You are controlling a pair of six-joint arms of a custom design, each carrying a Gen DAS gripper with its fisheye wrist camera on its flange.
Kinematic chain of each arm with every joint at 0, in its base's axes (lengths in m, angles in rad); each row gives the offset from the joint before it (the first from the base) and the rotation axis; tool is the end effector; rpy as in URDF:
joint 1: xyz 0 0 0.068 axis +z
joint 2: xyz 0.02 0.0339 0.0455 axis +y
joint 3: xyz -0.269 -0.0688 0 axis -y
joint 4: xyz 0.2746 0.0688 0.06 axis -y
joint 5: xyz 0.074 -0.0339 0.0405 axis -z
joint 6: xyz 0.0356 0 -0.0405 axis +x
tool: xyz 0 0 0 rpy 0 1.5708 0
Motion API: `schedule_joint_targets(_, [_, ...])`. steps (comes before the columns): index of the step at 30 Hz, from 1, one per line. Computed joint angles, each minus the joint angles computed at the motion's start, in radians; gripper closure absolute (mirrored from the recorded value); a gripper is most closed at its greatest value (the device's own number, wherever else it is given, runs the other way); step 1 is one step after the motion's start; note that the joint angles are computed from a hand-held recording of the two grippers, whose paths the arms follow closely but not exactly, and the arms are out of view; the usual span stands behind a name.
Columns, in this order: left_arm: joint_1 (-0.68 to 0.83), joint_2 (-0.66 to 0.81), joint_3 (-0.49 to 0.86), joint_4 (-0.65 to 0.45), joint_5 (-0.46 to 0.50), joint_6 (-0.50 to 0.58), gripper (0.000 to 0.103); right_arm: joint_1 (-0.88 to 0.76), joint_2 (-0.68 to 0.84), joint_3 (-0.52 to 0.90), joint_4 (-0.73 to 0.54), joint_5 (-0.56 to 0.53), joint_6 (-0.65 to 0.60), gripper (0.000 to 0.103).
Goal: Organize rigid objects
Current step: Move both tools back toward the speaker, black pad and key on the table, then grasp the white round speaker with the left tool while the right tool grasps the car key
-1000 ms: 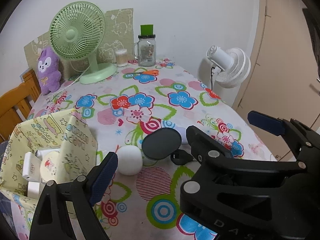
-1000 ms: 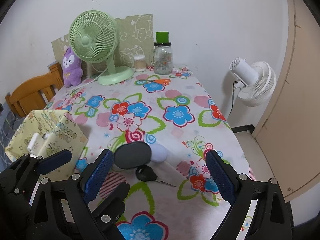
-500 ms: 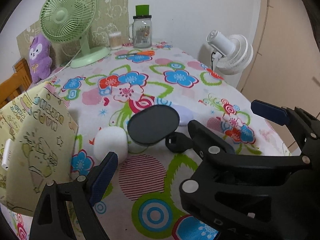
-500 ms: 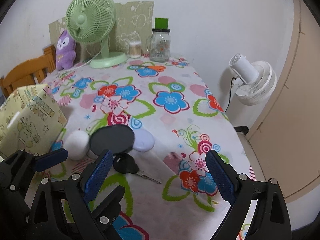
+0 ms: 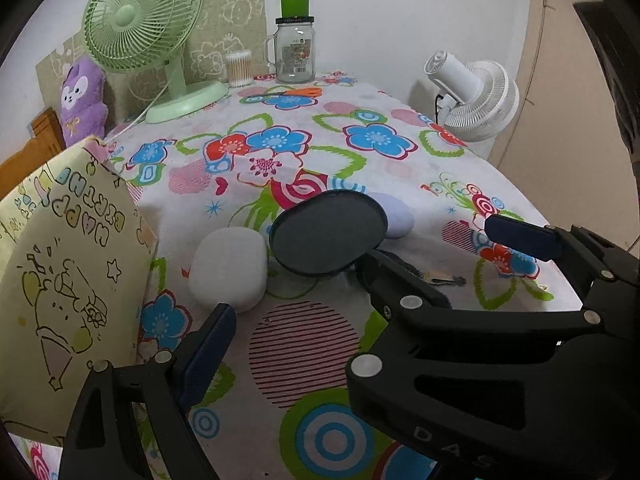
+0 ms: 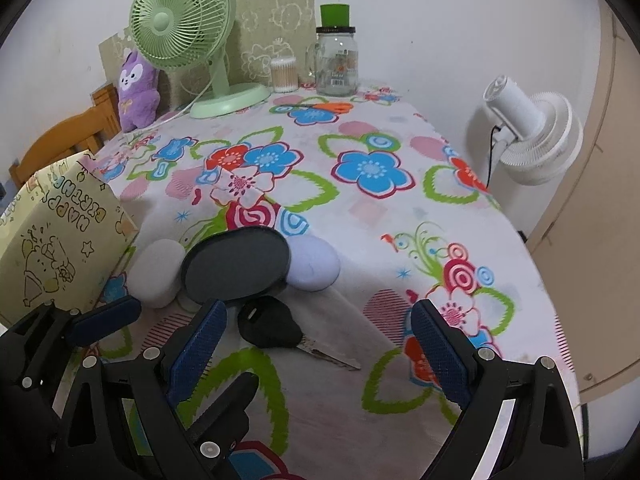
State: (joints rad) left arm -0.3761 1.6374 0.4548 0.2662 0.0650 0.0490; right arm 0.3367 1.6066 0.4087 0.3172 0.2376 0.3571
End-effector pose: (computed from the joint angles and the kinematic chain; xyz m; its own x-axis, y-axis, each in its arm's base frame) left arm 0.2447 -0.0991 0.0635 -0.7173 0.3358 -0.6105 0.4390 0.8982 -0.0217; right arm 0.2432 0.0762 0.0647 -0.7448 0.0993 -0.6599 0.0861 0.9949 0.0525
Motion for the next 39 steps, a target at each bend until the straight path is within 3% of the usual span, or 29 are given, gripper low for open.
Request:
schedule_joint_targets(8, [0.009, 0.031, 0.001, 0.010, 0.000, 0.019, 0.012, 0.016, 0.067, 0.042, -0.001, -0.027, -0.036, 0.029])
schedule_joint_targets(11, [0.019, 0.033, 0.005, 0.005, 0.005, 0.025, 0.012, 0.009, 0.090, 0.064, -0.014, -0.061, -0.043, 0.043])
schedule_joint_targets(13, [0.024, 0.033, 0.007, 0.003, 0.008, 0.028, 0.012, 0.020, 0.093, 0.068, -0.014, -0.054, -0.044, 0.059])
schedule_joint_targets(16, [0.025, 0.031, 0.000, 0.015, -0.005, 0.032, 0.011, 0.030, 0.095, 0.083, -0.039, -0.042, -0.057, 0.072])
schedule_joint_targets(28, [0.041, 0.048, 0.026, 0.004, -0.039, -0.012, 0.012, 0.010, 0.055, 0.060, -0.053, -0.034, -0.018, 0.072])
schedule_joint_targets(34, [-0.011, 0.057, 0.045, 0.020, -0.153, -0.017, 0.012, -0.020, 0.051, 0.061, -0.055, -0.053, -0.009, 0.072])
schedule_joint_targets(39, [-0.003, 0.096, 0.091, 0.005, -0.154, -0.040, 0.012, -0.048, 0.046, 0.069, -0.059, -0.072, -0.005, 0.072])
